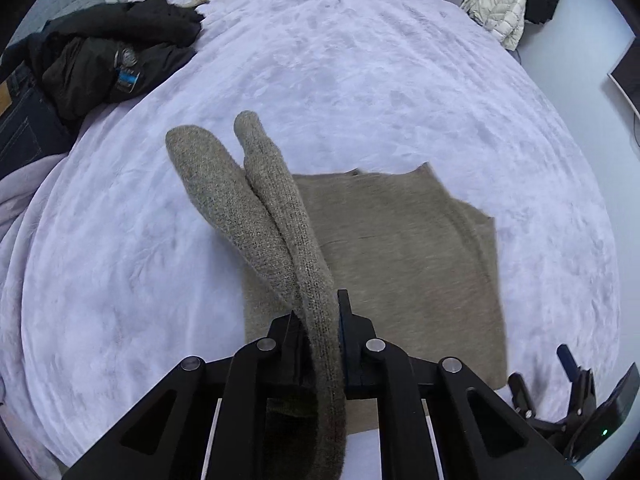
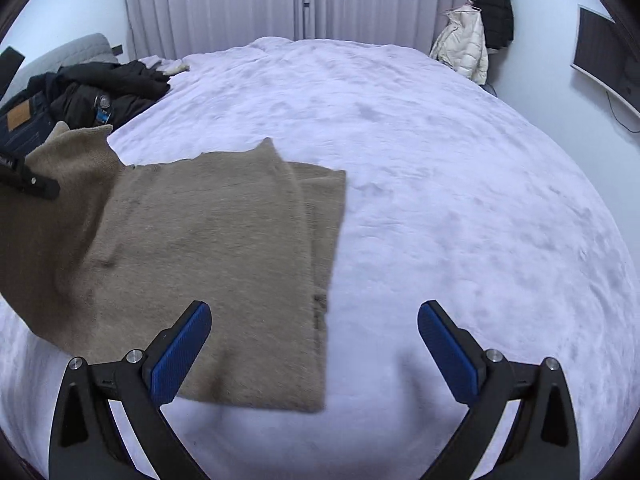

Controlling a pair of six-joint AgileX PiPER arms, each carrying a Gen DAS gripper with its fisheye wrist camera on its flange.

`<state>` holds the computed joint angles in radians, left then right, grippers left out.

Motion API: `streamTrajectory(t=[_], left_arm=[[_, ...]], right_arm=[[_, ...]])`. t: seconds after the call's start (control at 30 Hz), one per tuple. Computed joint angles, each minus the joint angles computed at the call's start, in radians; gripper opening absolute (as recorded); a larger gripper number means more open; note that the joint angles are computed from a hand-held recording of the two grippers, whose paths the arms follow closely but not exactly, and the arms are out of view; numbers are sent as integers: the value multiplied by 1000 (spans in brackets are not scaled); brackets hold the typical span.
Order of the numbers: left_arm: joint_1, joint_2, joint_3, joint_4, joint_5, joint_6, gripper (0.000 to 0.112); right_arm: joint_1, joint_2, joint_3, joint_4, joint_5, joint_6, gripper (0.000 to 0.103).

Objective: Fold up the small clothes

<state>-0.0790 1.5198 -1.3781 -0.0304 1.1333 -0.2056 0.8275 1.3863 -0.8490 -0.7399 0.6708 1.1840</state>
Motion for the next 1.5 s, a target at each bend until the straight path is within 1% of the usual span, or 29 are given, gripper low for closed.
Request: streamTrajectory(t=[0.03, 0.13, 0.23, 0.27, 0.33, 0.37, 0.4, 0.43, 0.47, 0.53, 0.57, 0.6, 0.67, 0.7, 0.77, 0.8, 0.83, 0.87, 0.93, 1.0, 1.1, 1.17, 1.23, 1.27, 1.3, 1.33, 1.4, 1.43, 1.5], left_arm=[[-79, 17, -31, 38, 0, -80, 13], [-232, 103, -116, 65, 10, -174, 13], [-371, 240, -201, 82, 15, -217, 13], [-421, 296, -224, 119, 13, -255, 13], [-479, 393, -260, 168, 15, -333, 13], [-504, 431, -252, 203, -7, -343, 13], [-517, 452, -255, 227, -13, -379, 14], [-537, 445, -225, 264, -49, -384, 14], [-553, 432, -210, 302, -60, -399, 17], [-557, 404, -211, 281, -44, -338, 40], [-549, 382, -216, 237, -33, -288, 73], [-546, 340, -195, 223, -45, -271, 88], [-569, 228, -121, 283, -99, -316, 88], [-572, 178, -102, 288, -95, -327, 88], [-542, 44, 4, 261, -154, -277, 88], [-527, -28, 71, 284, -183, -290, 93], [-520, -80, 136, 343, -210, -340, 102], [-511, -133, 209, 419, -222, -415, 103], [-447, -186, 332, 456, -263, -453, 103], [-350, -201, 434, 405, -305, -422, 103], [-268, -221, 557, 362, -389, -432, 103], [-195, -273, 638, 257, -459, -325, 103], [-116, -361, 722, 91, -507, -186, 103], [-121, -406, 779, 50, -545, -159, 103], [-148, -428, 810, 50, -557, -168, 103], [-189, -444, 825, 89, -545, -188, 103], [-295, -450, 850, 269, -551, -342, 103], [-334, -438, 857, 341, -560, -404, 103], [-357, -408, 859, 377, -586, -462, 103]], right_arm=[[-21, -43, 29, 8, -13, -13, 103], [-68, -155, 111, 16, -29, -34, 103], [-105, -203, 168, 18, -41, -37, 103], [-122, -209, 186, 26, -51, -40, 103], [-163, -223, 226, 64, -88, -67, 103], [-178, -227, 241, 82, -105, -82, 103], [-190, -231, 257, 95, -121, -91, 103], [-196, -233, 271, 100, -133, -97, 103], [-197, -240, 284, 104, -136, -100, 103], [-195, -255, 308, 102, -139, -98, 103], [-201, -262, 317, 106, -145, -103, 103], [-211, -268, 325, 116, -152, -113, 103], [-222, -289, 331, 140, -151, -131, 103], [-218, -308, 332, 141, -144, -126, 103], [-200, -356, 337, 138, -138, -116, 103], [-202, -375, 333, 175, -150, -157, 103], [-217, -397, 331, 250, -173, -237, 103], [-237, -411, 326, 350, -207, -337, 103], [-265, -414, 324, 550, -287, -518, 103], [-273, -377, 302, 750, -340, -695, 103], [-258, -272, 235, 995, -366, -932, 103], [-261, -190, 183, 1195, -367, -1090, 103], [-281, -124, 144, 1395, -343, -1250, 103], [-286, -93, 125, 1455, -335, -1295, 103], [-288, -66, 107, 1477, -333, -1304, 103], [-290, -36, 91, 1487, -340, -1304, 103], [-289, 9, 63, 1462, -347, -1267, 101], [-295, 29, 51, 1492, -341, -1296, 94], [-315, 69, 26, 1575, -304, -1381, 82]])
